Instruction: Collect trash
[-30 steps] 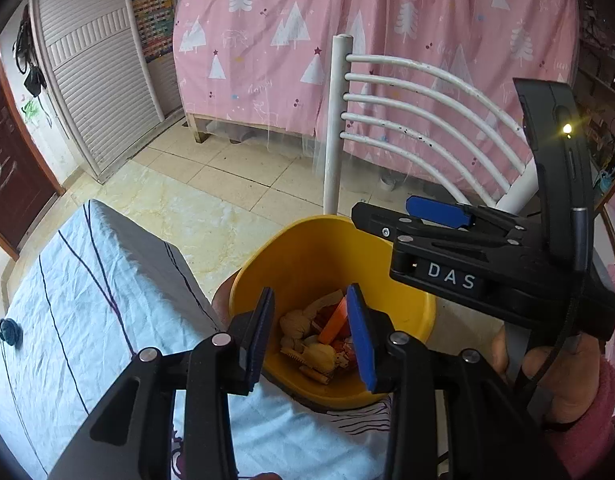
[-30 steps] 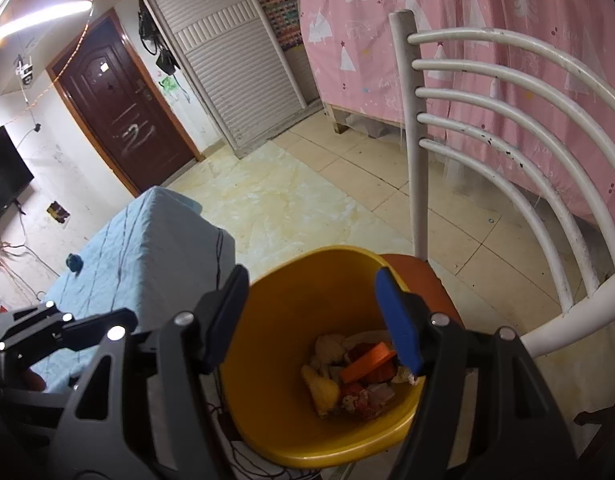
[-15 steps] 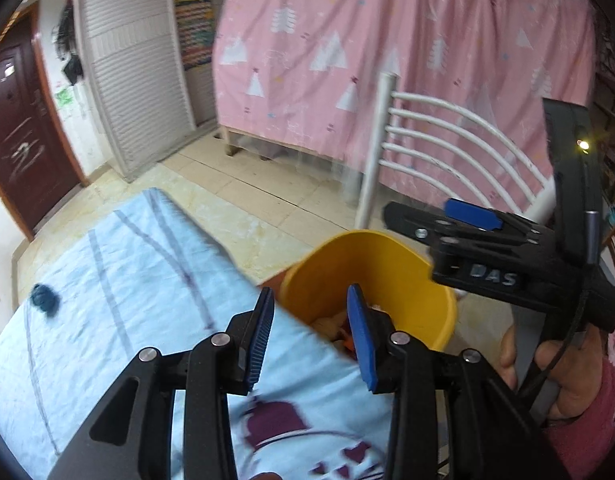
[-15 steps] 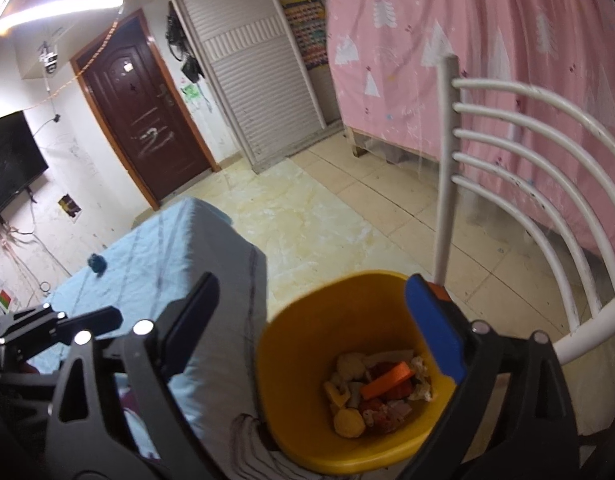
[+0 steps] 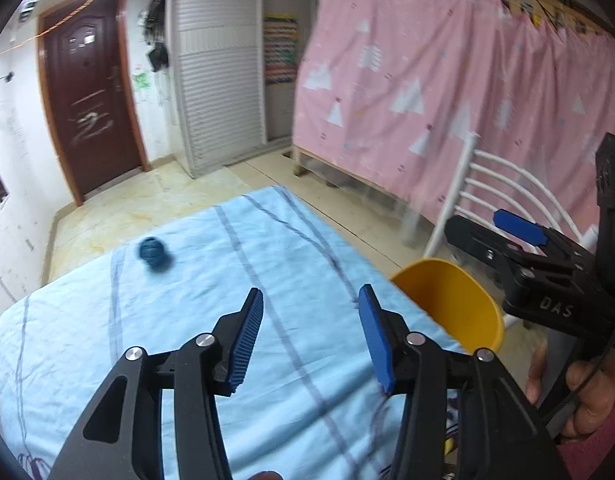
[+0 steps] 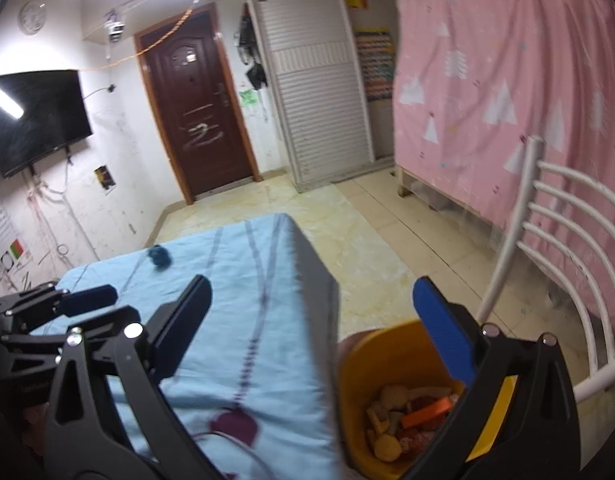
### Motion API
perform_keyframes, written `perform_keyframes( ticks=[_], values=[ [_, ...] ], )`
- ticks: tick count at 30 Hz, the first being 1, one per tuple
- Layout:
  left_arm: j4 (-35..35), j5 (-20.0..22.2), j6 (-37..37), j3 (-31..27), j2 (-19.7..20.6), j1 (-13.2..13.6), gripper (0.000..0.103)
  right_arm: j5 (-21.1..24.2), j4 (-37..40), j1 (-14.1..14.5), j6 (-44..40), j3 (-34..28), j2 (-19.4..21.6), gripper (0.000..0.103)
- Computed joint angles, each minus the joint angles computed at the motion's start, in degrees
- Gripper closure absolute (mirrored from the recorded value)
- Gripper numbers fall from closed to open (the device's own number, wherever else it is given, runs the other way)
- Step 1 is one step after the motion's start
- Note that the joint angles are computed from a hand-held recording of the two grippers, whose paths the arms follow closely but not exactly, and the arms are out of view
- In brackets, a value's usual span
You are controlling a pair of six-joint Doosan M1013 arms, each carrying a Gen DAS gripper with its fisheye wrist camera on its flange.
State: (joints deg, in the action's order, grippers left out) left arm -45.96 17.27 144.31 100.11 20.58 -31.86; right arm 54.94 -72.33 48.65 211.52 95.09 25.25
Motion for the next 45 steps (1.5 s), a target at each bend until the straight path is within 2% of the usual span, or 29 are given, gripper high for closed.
perform_keyframes(
  ticks=[11, 22, 45],
  values=[
    [-15.0, -7.1, 12.8, 4.2, -2.9, 5.2, 0.052, -2.2, 0.9, 1.5, -10.4, -9.0, 4.7, 0.006],
    [-30.5, -8.4, 25.7, 7.1, -5.1, 9.5, 0.05, -4.4, 3.1, 2.4, -18.8, -15.6, 8.2, 0.006],
    [-41.0, -8.7, 32.8, 9.4, -6.9, 13.6, 0.05, -5.9, 5.3, 3.5, -25.8, -20.7, 10.8, 0.006]
  ],
)
